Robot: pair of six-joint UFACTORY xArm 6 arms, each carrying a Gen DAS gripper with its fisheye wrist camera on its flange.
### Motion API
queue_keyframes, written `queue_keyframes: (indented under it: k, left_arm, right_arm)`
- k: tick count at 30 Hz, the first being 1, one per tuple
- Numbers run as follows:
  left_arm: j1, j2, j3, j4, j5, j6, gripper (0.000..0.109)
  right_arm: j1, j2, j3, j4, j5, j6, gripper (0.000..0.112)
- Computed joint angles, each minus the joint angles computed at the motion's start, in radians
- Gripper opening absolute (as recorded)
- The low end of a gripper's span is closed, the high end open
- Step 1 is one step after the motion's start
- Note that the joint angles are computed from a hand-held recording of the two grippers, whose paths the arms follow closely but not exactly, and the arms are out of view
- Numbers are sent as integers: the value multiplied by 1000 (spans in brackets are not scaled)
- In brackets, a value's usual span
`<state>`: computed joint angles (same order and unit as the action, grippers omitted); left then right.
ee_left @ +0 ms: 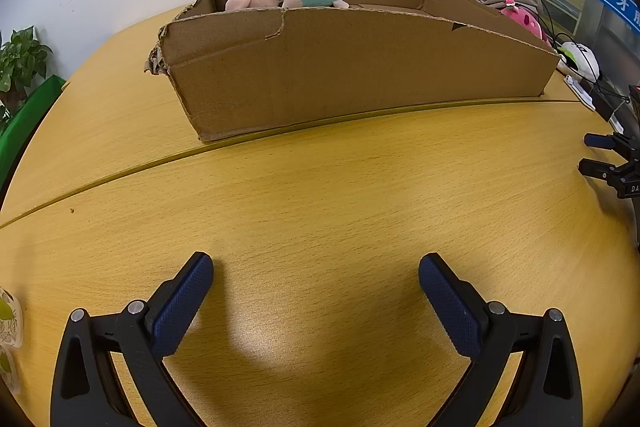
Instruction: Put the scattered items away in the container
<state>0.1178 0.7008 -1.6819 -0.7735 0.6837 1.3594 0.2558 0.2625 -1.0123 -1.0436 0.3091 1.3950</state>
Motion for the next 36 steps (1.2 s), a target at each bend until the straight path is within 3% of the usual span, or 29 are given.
queue_keyframes:
  k: [36]
  left_arm:
    - [-3,-5,12,-8,-12,4,103]
  right_arm:
    - [0,6,-2,-6,-2,6,103]
